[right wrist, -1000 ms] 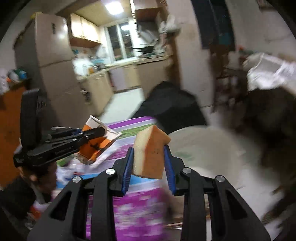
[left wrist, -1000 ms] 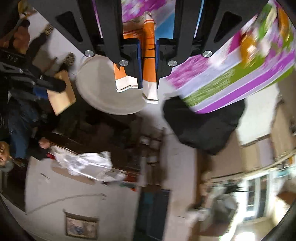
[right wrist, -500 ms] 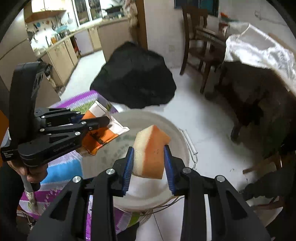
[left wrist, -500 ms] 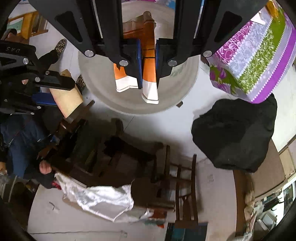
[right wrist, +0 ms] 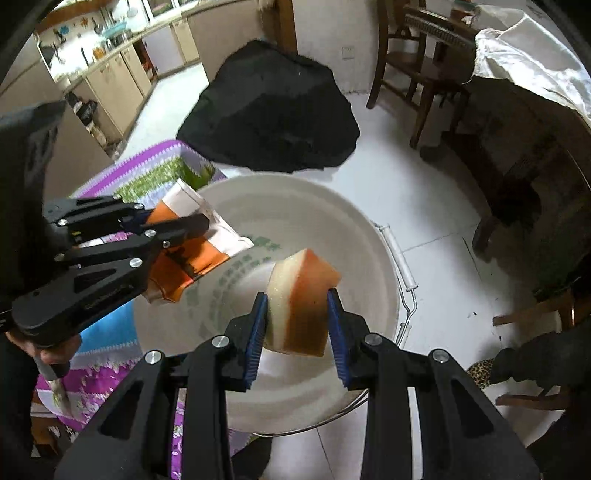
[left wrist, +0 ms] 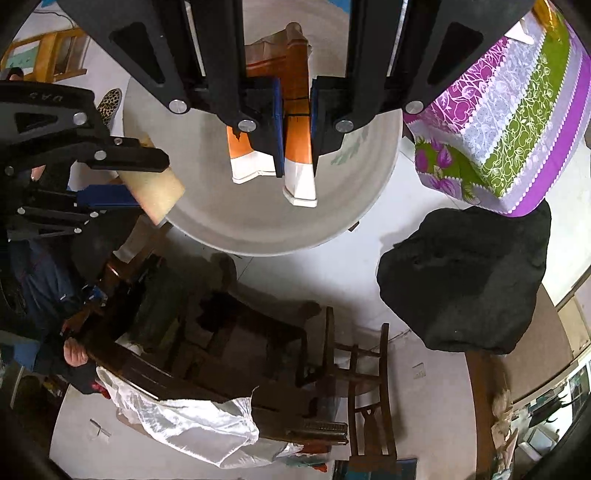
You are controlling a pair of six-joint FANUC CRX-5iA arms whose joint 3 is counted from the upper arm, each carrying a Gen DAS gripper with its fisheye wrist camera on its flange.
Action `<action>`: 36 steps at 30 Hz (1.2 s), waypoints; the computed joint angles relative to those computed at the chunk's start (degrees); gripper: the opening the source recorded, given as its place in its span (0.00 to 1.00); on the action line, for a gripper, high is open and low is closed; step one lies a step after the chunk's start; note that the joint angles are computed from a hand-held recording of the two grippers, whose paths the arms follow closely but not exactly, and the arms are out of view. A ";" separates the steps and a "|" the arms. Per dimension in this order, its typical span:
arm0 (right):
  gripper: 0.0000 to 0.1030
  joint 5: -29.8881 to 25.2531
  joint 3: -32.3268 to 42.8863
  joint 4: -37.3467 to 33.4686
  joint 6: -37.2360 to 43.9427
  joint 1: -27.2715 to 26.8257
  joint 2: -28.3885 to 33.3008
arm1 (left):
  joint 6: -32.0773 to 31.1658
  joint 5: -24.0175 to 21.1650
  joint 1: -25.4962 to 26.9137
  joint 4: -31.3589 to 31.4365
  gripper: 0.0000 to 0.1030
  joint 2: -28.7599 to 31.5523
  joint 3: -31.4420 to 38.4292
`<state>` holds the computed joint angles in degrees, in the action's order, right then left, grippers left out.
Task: Collect trash
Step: 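Carry the sponge and orange tube over the white bucket with both tools, then open both tools to drop the sponge and tube into the bucket, then move both open tools back over the table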
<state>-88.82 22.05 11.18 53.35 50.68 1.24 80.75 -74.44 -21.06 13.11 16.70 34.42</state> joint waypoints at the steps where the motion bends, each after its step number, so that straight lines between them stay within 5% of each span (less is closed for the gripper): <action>1: 0.30 -0.66 0.70 -0.13 0.36 -0.10 0.67 | -0.05 -0.25 -0.10 -0.32 0.11 0.21 0.25; 16: 0.32 -10.99 11.00 -1.29 7.50 -2.41 7.87 | -1.27 -7.85 -0.01 -2.26 0.11 5.09 8.42; 17: 0.32 -10.53 11.09 -1.77 7.24 -2.81 7.75 | -0.84 -7.41 -0.02 -2.44 0.15 5.03 8.30; 18: 0.34 -10.08 11.08 -2.13 6.92 -3.05 7.62 | -0.44 -7.38 0.03 -2.50 0.34 5.12 8.30; 20: 0.41 -9.54 11.18 -2.35 5.83 -3.67 7.68 | 1.33 -6.20 -0.04 -3.27 0.56 4.73 7.82; 27: 0.41 -7.73 8.08 0.64 4.64 -2.08 6.29 | 3.18 -2.59 -0.37 -5.88 0.57 1.41 4.62; 32: 0.47 4.63 -3.14 10.73 -0.24 5.42 -1.79 | 7.36 4.33 -2.23 -12.77 0.60 -8.47 -4.10; 36: 0.66 25.78 -24.58 30.84 -16.23 16.52 -14.89 | 12.89 8.95 -6.03 -24.64 0.70 -20.22 -12.96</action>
<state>-63.04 -2.53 42.03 37.12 67.20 -13.65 93.63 -65.49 -27.09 -11.53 -3.52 21.46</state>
